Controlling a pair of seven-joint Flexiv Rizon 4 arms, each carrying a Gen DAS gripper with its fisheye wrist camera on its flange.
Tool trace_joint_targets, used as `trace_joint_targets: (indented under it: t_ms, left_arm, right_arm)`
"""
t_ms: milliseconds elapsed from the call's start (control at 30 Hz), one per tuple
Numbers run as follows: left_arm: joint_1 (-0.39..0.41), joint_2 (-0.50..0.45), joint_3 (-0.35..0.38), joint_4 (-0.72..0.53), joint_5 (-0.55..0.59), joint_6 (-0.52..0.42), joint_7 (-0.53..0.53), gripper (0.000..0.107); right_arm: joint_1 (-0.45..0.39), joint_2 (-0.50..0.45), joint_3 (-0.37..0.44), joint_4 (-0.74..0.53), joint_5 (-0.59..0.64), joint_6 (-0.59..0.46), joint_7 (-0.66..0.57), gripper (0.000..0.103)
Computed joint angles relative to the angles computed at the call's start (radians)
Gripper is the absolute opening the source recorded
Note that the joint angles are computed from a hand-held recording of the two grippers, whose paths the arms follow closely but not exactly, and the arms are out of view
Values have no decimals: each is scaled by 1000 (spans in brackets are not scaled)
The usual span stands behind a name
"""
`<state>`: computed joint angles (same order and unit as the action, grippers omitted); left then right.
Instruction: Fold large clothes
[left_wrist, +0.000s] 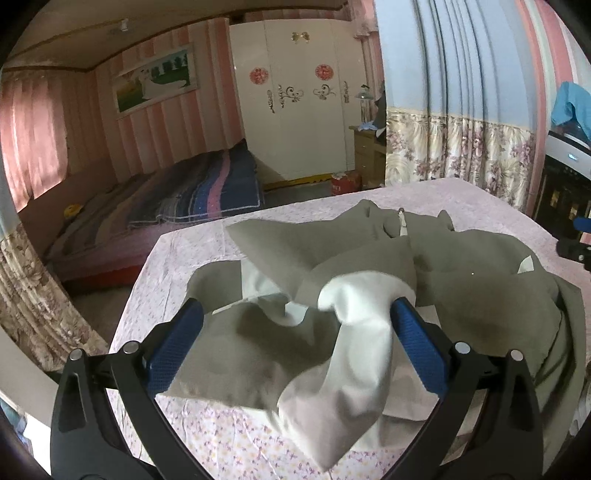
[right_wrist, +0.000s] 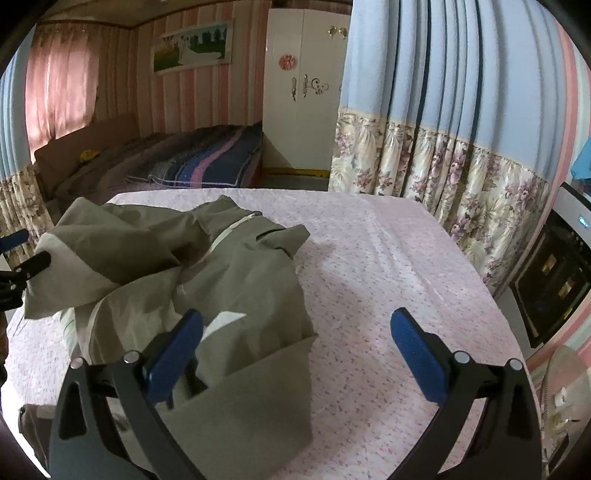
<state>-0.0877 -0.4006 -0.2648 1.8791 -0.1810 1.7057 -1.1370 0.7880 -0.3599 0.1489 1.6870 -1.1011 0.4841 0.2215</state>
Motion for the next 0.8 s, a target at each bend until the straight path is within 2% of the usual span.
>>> trace_joint_targets:
  t_ms: [133,200,300,333,367,433,500,533,567,600,633,667,700,767,800]
  left_arm:
    - [-25,-21,15,-46,-5,-38,4,100]
    - [-59,-30,50,-73,-13,-67,-6,100]
    - [-147,-55,152,-131,3,-114,-37,100]
    - [-198,-76,215,-166,20,-140,-65,100]
    - [-221,-89,246,-187,29,-162,-85,100]
    - [-228,-116,253,-227,32,-219,-109,100]
    - [-216,-142,232,-260,30,-271,-115,100]
    - [-224,-151,240,-274,43,-287,-123,100]
    - [-234,-161,250,-287,59,-296,-131,100]
    - [-246,-173,260,-301,78,-300,-138,100]
    - [-255,-183,267,-315,92,-302,-146,100]
    - [-262,-192,272,-327,106,-304,-151,97]
    - [-275,-204,284,-345,122,-307,-160,92]
    - [-284,-216,292,-373,135,-330,-176,59]
    - [-281,-220,288,-383,136,-337,-182,49]
  right_arm:
    - [-30,-23,-14,-4,3,89,15,101]
    - [-44,-37,-22,-5,5,136,17,101]
    - [-64,-58,-33,-5,25,206,12,101]
    - [-70,-66,-36,-7,37,227,3,101]
    - [-76,-73,-39,-7,47,251,-7,101]
    - [-88,-89,-43,-9,75,295,-48,101]
    - [-101,-95,-55,5,78,366,-62,101]
    - [-105,-97,-61,11,76,397,-65,96]
    - [-117,-103,-66,17,75,450,-77,76]
    - [-124,-108,-69,20,81,489,-89,61]
    - [-130,-114,-75,22,87,526,-97,36]
    - [-134,-123,-82,22,91,562,-107,19]
    - [-130,-130,-89,15,97,563,-130,16]
    - [-121,-132,-109,12,82,584,-154,6]
    - [-116,-121,-134,23,40,615,-130,6]
